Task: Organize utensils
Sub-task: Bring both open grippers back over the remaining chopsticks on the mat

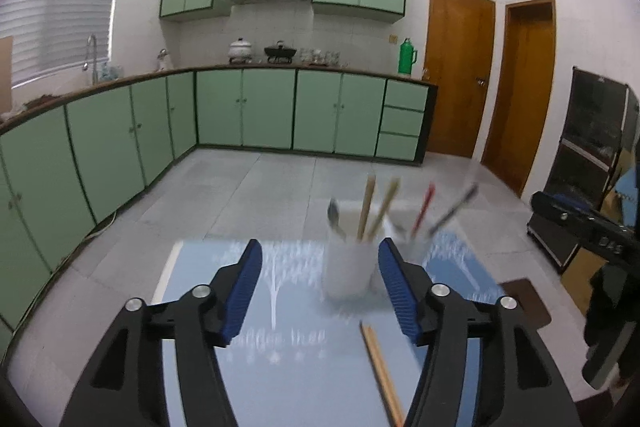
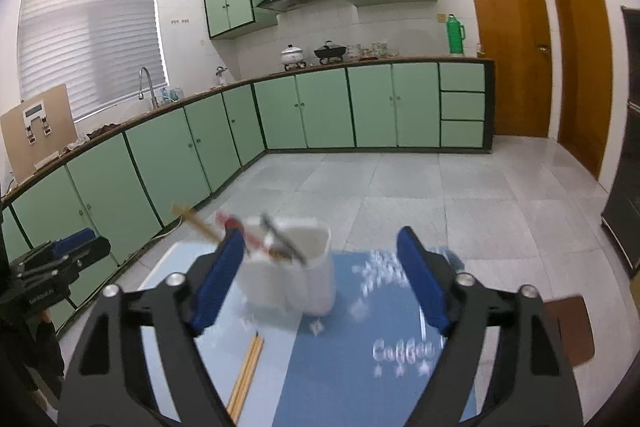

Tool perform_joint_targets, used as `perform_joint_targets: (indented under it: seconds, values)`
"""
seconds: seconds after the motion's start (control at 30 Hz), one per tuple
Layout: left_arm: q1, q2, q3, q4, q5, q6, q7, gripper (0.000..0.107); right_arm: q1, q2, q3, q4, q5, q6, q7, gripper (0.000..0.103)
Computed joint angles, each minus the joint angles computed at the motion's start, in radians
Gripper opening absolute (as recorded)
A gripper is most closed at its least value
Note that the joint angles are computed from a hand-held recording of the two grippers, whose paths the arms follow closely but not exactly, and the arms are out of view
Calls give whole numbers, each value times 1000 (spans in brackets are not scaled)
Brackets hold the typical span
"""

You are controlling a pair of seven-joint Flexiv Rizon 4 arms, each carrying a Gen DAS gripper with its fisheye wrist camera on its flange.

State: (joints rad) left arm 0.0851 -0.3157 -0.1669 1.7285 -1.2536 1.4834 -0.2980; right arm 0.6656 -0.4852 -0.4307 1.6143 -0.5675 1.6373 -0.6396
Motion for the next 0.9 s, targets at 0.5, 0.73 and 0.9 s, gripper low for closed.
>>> perform_joint_targets:
  seconds: [0.5, 0.73, 0.9]
  values:
    - [-84, 48, 66, 313, -122, 65, 41, 64, 521, 54, -376, 450, 196, 54, 32, 86]
    - [-62, 59, 81, 376, 6, 37, -57, 64, 538, 60, -314, 464, 234, -8, 11, 86]
    - [-34, 72, 87, 402, 89, 20, -119, 64, 525, 76, -286, 491, 178, -20, 34, 84]
